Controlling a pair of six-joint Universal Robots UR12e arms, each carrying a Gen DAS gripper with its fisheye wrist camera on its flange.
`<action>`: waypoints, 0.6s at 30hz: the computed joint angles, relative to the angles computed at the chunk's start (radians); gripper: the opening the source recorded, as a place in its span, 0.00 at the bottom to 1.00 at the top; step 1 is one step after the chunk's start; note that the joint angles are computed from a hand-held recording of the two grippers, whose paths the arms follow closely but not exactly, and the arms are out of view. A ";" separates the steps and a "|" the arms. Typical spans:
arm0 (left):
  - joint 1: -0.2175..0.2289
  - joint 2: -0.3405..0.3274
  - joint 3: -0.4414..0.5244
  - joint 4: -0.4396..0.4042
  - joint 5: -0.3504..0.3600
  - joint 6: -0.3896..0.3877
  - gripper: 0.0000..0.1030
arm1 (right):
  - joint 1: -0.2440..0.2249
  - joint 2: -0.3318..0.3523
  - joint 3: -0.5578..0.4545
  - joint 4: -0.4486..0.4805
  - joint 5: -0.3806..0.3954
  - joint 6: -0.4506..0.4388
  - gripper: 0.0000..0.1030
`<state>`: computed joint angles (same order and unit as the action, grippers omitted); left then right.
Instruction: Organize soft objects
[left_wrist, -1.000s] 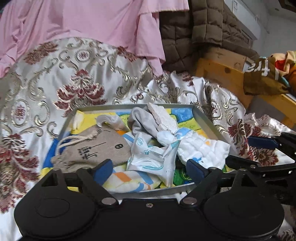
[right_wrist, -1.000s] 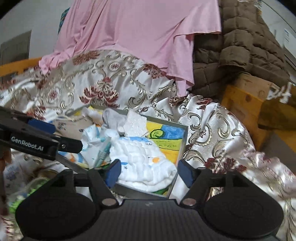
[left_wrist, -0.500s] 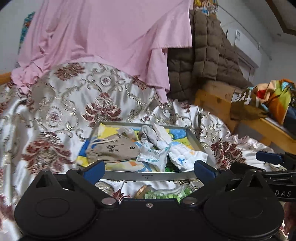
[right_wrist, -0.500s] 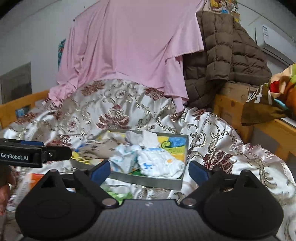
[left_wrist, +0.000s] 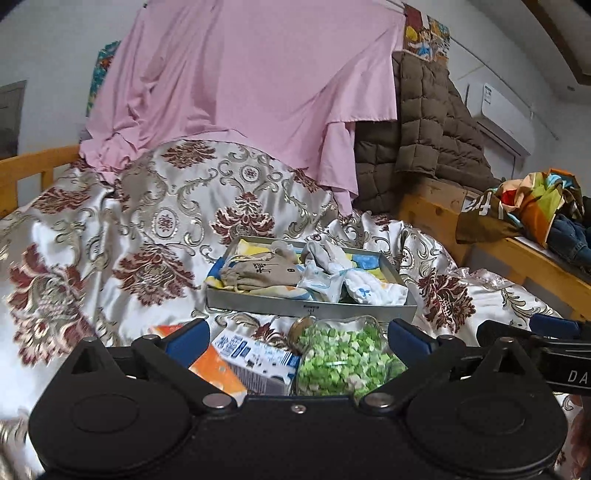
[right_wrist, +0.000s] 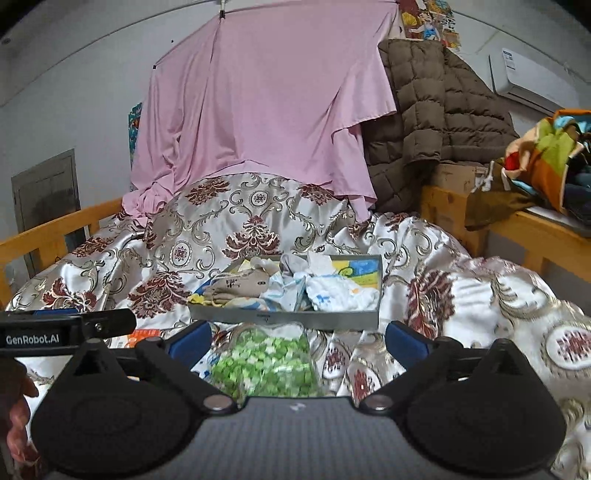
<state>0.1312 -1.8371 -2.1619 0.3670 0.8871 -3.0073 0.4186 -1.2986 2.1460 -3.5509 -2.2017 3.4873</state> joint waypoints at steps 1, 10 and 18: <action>0.001 0.008 -0.014 0.010 0.013 -0.003 0.99 | 0.006 -0.003 0.005 0.003 -0.007 0.009 0.99; 0.021 0.064 -0.119 0.057 0.048 0.004 0.99 | 0.056 -0.024 0.066 0.026 -0.040 0.126 0.99; 0.040 0.092 -0.175 0.052 0.043 0.002 0.99 | 0.096 -0.034 0.085 0.080 -0.098 0.222 1.00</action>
<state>0.1709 -1.7447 -2.3374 0.4188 0.9304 -3.0056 0.5145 -1.3326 2.2311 -3.4707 -2.2993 3.7088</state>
